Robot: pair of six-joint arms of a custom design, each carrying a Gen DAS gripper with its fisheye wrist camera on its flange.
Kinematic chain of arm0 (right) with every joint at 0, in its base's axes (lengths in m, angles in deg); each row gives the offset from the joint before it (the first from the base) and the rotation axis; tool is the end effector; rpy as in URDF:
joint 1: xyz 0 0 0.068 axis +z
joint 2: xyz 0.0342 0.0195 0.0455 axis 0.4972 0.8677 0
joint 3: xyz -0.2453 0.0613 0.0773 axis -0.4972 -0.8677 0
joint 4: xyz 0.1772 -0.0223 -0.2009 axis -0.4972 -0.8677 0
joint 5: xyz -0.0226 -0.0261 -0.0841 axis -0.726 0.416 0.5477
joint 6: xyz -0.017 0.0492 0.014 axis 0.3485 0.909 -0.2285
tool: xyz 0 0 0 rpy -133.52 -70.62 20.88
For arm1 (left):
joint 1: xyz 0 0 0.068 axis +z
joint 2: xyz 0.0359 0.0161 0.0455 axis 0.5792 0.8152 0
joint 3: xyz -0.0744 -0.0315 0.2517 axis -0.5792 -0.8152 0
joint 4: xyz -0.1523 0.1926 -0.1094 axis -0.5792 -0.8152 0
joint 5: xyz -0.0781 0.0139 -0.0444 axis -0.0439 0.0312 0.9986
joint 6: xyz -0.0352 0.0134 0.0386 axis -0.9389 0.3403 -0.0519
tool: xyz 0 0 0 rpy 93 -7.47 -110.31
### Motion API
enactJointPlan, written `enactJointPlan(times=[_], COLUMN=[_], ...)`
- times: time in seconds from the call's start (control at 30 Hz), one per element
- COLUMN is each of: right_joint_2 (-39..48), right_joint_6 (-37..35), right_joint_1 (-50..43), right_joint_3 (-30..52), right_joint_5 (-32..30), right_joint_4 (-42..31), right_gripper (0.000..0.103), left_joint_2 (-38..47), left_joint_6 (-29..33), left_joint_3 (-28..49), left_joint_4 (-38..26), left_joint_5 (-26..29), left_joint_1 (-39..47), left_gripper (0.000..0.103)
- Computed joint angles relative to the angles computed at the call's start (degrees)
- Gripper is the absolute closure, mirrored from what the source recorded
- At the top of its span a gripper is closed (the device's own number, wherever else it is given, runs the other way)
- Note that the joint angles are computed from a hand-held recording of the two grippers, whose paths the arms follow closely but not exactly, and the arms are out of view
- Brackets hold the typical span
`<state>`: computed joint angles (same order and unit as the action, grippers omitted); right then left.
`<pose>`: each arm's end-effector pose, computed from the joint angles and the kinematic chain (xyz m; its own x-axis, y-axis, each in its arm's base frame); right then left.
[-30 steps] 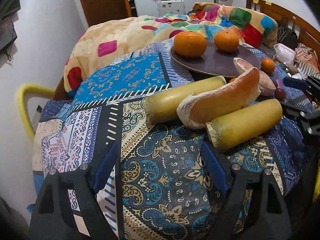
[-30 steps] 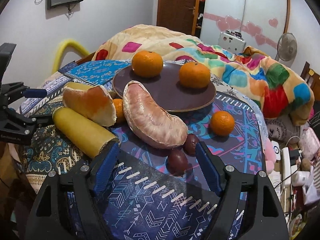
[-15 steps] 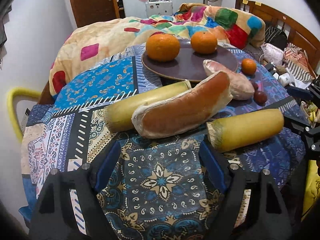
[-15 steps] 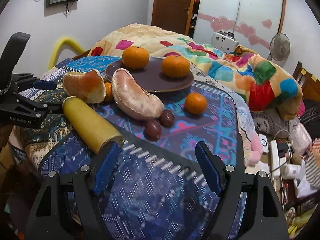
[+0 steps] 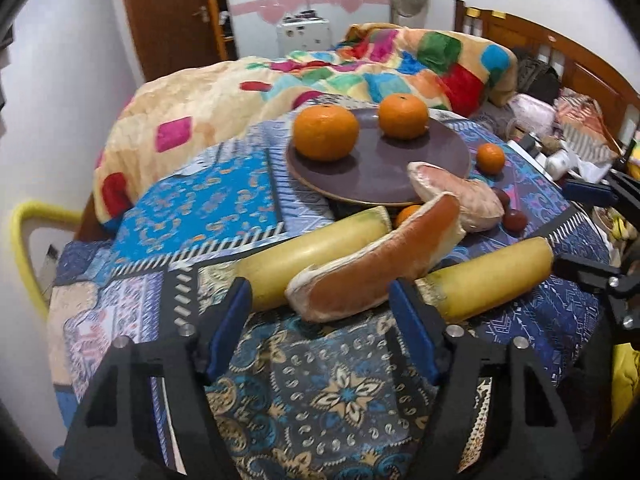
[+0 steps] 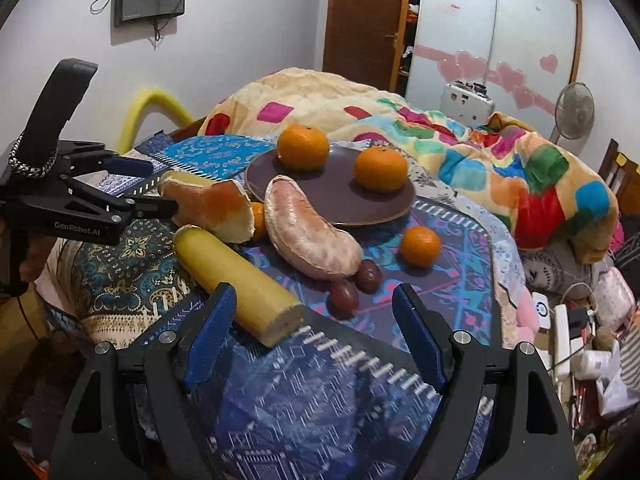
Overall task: Organize fruits
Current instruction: 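Grasp a peeled pomelo segment with the left gripper while the right grasps a yellow gourd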
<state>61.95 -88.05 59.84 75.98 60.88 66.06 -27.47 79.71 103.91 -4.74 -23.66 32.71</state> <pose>0.2225 0.1380 0.1354 -0.3678 -0.5595 -0.7428 -0.7839 0.6163 -0.0760 0.1740 -0.0030 0.1287 -0.7639 -0.0270 -0.6448 -0.0934 0.9932 0.0691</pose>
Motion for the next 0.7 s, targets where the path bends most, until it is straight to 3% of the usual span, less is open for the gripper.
enactJointPlan(times=[0.1,0.3,0.53,0.7], right_joint_2=[2.6,5.2,7.8,8.4], right_joint_6=[0.0,-0.5,-1.8,-2.6], right_joint_1=[0.1,0.7,1.6,1.7], right_joint_3=[1.2,2.5,4.1,4.8], right_joint_5=[-0.3,-2.0,-4.1,-6.8], right_joint_4=[0.6,0.4,-0.7,-2.3], right_gripper=[0.025,0.025,0.026,0.044], left_joint_2=[4.1,1.7,-6.6,-12.5], left_joint_6=[0.9,1.9,0.7,-0.5], left_joint_3=[1.0,-0.5,-2.1,-3.2], left_joint_4=[1.9,1.9,-4.8,-9.9], left_joint_5=[2.1,4.1,7.0,6.4], left_joint_1=[0.2,1.7,4.3,3.4], left_gripper=[0.051,0.057,0.077,0.084])
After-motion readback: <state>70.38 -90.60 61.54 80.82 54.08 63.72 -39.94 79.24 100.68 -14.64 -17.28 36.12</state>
